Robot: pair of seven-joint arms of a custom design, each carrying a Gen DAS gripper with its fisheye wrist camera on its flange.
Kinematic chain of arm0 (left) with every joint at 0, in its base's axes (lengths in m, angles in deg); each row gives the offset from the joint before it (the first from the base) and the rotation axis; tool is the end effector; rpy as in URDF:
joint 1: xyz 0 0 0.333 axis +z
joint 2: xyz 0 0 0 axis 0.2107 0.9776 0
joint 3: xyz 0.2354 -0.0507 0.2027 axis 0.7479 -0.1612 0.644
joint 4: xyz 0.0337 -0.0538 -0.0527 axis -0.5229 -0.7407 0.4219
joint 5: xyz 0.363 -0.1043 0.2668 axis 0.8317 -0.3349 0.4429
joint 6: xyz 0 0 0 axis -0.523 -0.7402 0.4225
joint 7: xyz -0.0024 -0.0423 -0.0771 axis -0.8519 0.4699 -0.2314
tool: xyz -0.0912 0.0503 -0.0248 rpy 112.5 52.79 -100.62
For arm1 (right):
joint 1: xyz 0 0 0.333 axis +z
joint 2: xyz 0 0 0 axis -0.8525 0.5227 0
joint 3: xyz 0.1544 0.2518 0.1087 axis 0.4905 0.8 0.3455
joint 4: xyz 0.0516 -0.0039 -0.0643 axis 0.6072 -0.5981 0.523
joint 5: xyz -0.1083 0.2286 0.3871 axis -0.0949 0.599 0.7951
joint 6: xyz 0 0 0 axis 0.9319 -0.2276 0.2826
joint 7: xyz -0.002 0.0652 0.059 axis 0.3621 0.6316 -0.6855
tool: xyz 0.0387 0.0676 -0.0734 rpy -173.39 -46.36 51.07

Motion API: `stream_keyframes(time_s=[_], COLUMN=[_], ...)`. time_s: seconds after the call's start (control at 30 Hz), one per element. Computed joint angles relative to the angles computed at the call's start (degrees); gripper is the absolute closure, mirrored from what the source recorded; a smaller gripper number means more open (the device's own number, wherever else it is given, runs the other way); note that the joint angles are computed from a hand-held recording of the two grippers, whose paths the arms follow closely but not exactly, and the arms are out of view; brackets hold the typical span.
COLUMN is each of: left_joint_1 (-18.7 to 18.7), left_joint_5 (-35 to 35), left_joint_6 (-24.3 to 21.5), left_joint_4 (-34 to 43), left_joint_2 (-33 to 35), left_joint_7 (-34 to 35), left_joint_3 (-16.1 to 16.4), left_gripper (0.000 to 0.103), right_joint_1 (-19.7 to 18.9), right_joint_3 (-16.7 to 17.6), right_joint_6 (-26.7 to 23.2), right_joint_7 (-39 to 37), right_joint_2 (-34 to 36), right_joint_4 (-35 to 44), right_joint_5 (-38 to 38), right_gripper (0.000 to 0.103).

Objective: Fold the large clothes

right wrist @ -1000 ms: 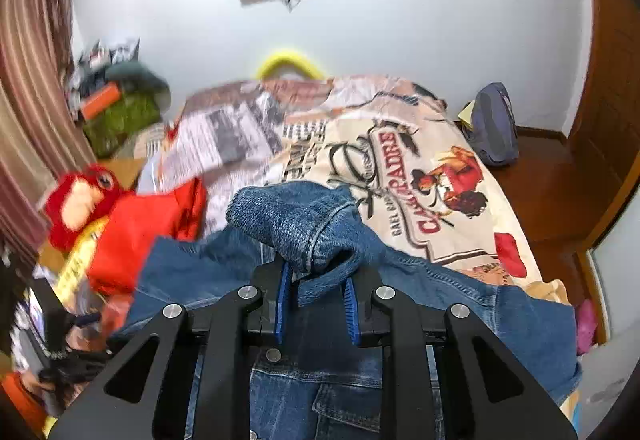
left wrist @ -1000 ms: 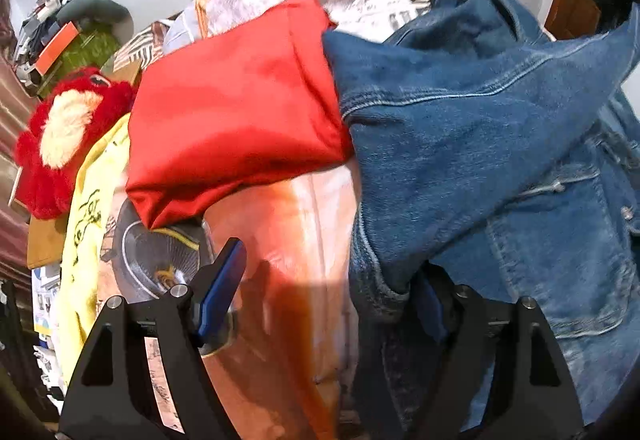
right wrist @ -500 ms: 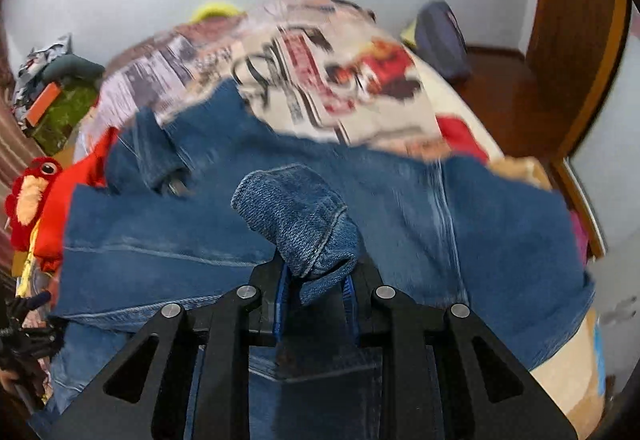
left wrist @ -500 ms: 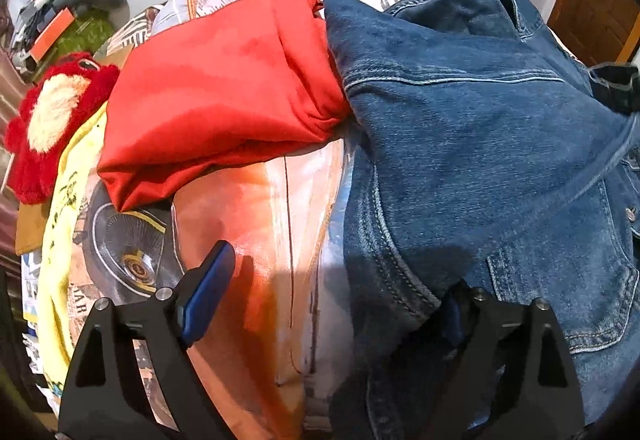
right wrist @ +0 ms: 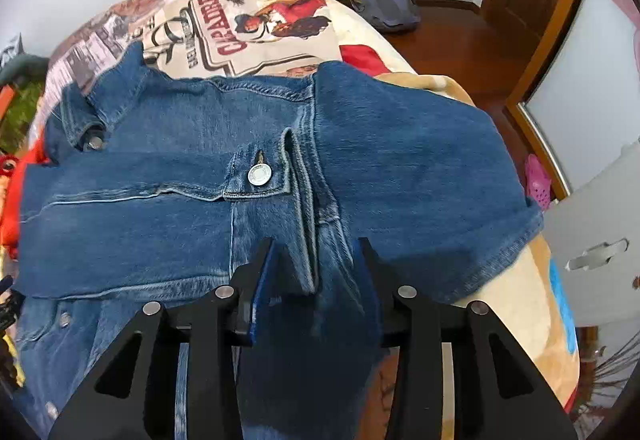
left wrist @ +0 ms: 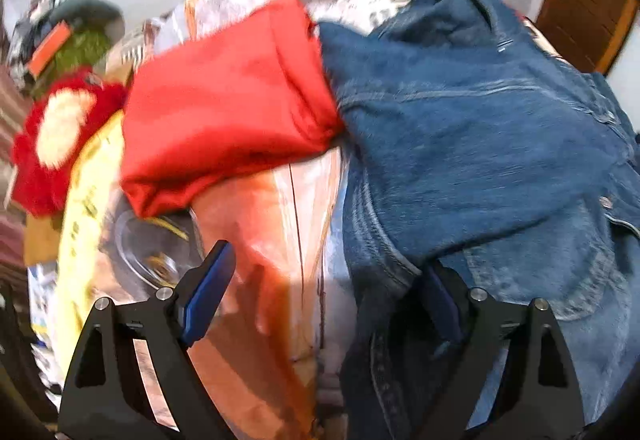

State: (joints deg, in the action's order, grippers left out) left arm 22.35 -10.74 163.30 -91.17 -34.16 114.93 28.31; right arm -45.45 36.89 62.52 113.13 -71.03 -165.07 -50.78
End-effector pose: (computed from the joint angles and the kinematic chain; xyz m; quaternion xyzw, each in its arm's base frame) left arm 0.7138 0.0701 0.3778 -0.5523 0.7996 -0.1650 0.1685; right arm 0.6110 0.1762 0.4360 -0.5324 0.8154 -0.1602 0.1614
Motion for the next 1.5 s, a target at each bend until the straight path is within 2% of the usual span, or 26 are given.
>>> stream_keyframes(time_s=[0.13, 0.33, 0.5, 0.67, 0.77, 1.03, 1.17, 1.27, 1.37, 1.43, 1.5], left_joint_1=[0.7, 0.0, -2.1, -4.4, -5.6, -8.7, -9.5, -9.7, -9.9, -10.0, -10.1], left_joint_5=[-3.6, -13.8, -17.9, -16.8, -15.7, -10.7, -8.6, -7.3, -6.2, -5.5, -4.9], left_joint_6=[2.8, 3.1, 1.1, -3.6, -5.6, -10.8, -12.6, -13.1, -13.5, -13.4, -13.2], left_joint_4=[-1.4, 1.6, 6.5, 11.5, 13.2, 16.4, 17.3, 17.5, 18.0, 18.2, 18.0], left_joint_2=[-3.8, -6.4, -5.1, -1.7, 0.2, 5.5, 7.7, 8.9, 9.9, 10.4, 10.7], left_joint_7=[5.9, 12.9, 14.4, 12.1, 10.8, 6.0, 4.5, 3.9, 2.9, 2.3, 1.6], left_joint_3=[-1.5, -2.9, -3.6, -4.5, -5.2, -6.2, -6.5, -6.6, -6.6, -6.5, -6.5], left_gripper=[0.015, 0.015, 0.015, 0.015, 0.015, 0.015, 0.015, 0.015, 0.015, 0.015, 0.015], right_joint_1=[-0.5, -2.4, -4.2, -6.0, -6.6, -7.1, -6.5, -6.7, -8.5, -9.8, -11.3], right_joint_3=[0.4, 1.8, 2.7, 3.6, 3.0, -1.4, -4.3, -5.2, -4.2, -3.5, -2.8], right_joint_6=[1.0, 2.4, 5.2, 4.5, 3.7, 8.6, 14.9, 18.9, 22.3, 21.9, 21.0], right_joint_7=[4.0, 10.3, 13.6, 15.5, 15.3, 10.7, 4.9, 2.7, 5.2, 8.6, 14.1], right_joint_2=[-2.8, -6.8, -10.3, -13.0, -14.0, -11.1, -8.7, -7.5, -5.9, -4.7, -3.1], right_joint_4=[-0.8, -1.3, -3.5, -6.0, -8.2, -14.2, -16.6, -17.9, -17.9, -16.6, -14.7], right_joint_5=[-5.2, -14.8, -19.1, -20.6, -18.3, 0.6, 14.0, 22.1, 21.9, 18.8, 12.5], right_gripper=[0.053, 0.030, 0.029, 0.023, 0.021, 0.021, 0.021, 0.021, 0.019, 0.019, 0.019])
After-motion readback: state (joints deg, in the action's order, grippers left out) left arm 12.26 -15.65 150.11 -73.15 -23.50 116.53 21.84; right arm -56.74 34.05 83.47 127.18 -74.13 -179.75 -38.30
